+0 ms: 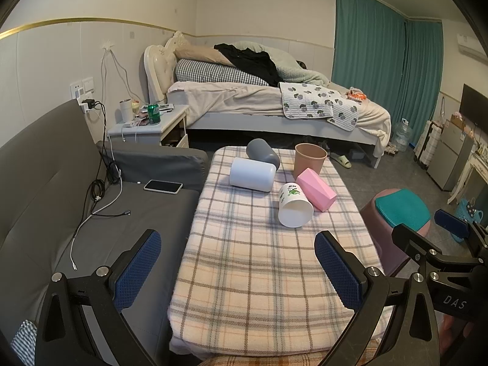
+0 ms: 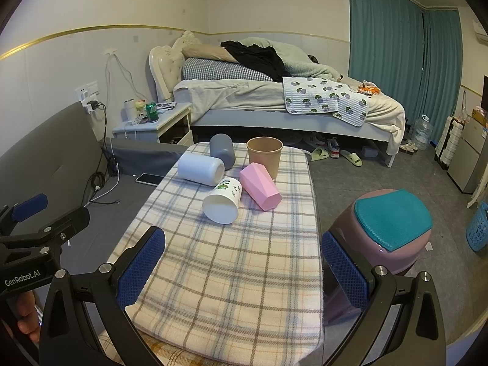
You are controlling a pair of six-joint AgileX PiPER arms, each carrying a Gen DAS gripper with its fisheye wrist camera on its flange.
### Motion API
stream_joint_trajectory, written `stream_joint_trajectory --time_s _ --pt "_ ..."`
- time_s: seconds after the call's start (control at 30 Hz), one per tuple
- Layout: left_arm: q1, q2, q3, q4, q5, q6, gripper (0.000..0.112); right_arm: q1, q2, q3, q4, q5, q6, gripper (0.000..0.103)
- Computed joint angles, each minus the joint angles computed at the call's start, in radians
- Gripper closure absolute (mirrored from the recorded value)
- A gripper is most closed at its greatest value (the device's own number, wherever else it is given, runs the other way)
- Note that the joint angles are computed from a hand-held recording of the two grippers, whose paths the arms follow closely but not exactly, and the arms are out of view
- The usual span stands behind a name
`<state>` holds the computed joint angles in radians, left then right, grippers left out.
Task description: Flip cup upside down
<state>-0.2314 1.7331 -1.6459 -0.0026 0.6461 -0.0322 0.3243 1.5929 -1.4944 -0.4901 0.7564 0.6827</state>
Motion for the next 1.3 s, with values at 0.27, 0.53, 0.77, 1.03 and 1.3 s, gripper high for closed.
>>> stream_joint_trajectory --time_s 0.27,0.53,0.77,1.03,1.3 --pt "0.001 0.001 -0.003 -0.003 0.002 0.003 0.009 -0.003 -0.004 0.006 -0.002 -0.006 0.001 0.0" --pt "0.001 0.001 0.0 -0.002 0.001 0.002 0.009 0.02 0.015 -0.018 0.001 0.011 0.008 0.0" --pt "0.001 0.004 0.019 -0.02 -0.007 0.001 0.009 -0.02 0.016 -0.001 0.071 -0.012 -0.05 0.0" --pt "-0.02 0.118 -0.106 0.035 0.047 -0.06 0.009 -0.087 0.061 -0.039 0.172 -0.037 -0.172 0.0" --pt "-0.047 0.35 -0.442 0.086 0.185 -0.111 0.009 -0.201 0.189 -0.182 0.336 -0.043 -0.397 0.0"
